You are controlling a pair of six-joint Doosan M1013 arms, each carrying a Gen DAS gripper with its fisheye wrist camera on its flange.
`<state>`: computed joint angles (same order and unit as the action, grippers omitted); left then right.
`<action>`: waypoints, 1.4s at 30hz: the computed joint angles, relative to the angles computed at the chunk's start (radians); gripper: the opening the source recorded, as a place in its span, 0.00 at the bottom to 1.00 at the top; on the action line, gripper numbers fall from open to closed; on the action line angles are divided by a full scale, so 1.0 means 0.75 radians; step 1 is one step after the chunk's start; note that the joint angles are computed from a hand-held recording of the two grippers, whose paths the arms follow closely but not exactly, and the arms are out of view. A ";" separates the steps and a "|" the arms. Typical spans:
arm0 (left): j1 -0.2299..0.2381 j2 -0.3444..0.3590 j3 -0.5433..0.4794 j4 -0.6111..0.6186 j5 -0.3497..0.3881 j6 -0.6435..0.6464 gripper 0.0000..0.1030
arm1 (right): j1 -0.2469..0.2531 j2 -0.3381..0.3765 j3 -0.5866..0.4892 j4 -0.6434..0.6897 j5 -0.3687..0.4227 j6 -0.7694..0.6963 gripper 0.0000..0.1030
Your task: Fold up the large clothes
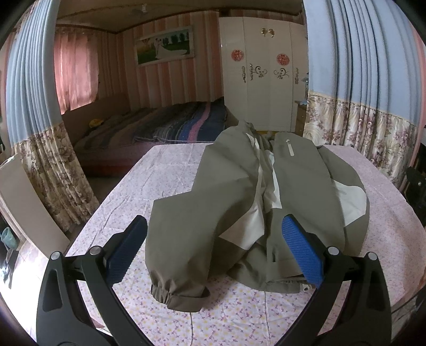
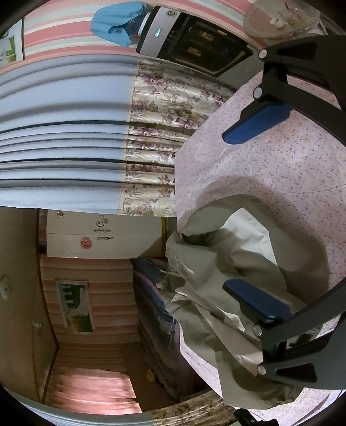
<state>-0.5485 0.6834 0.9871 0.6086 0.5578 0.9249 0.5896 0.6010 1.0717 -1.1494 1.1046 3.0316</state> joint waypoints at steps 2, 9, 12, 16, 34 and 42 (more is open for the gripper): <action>0.001 -0.001 0.000 -0.002 0.000 -0.001 0.97 | 0.000 0.000 0.000 -0.003 0.000 0.004 0.98; 0.001 0.000 -0.003 -0.003 0.001 0.002 0.97 | 0.001 -0.001 0.007 -0.015 -0.007 0.030 0.98; 0.001 0.001 -0.005 -0.005 0.003 0.005 0.97 | -0.001 -0.007 0.018 -0.018 -0.022 0.039 0.98; 0.003 0.003 -0.012 -0.013 0.015 0.015 0.97 | -0.004 -0.018 0.034 -0.004 -0.065 0.030 0.98; 0.027 0.053 -0.108 -0.050 0.066 0.034 0.97 | -0.002 0.001 -0.017 -0.033 -0.068 -0.179 0.98; 0.028 0.101 -0.189 -0.196 0.176 0.176 0.97 | -0.018 0.018 -0.053 0.021 -0.061 -0.243 0.98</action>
<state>-0.5272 0.7590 0.8451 0.4615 0.6900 1.0566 0.5764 0.6148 1.0321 -1.1338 1.0586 2.8496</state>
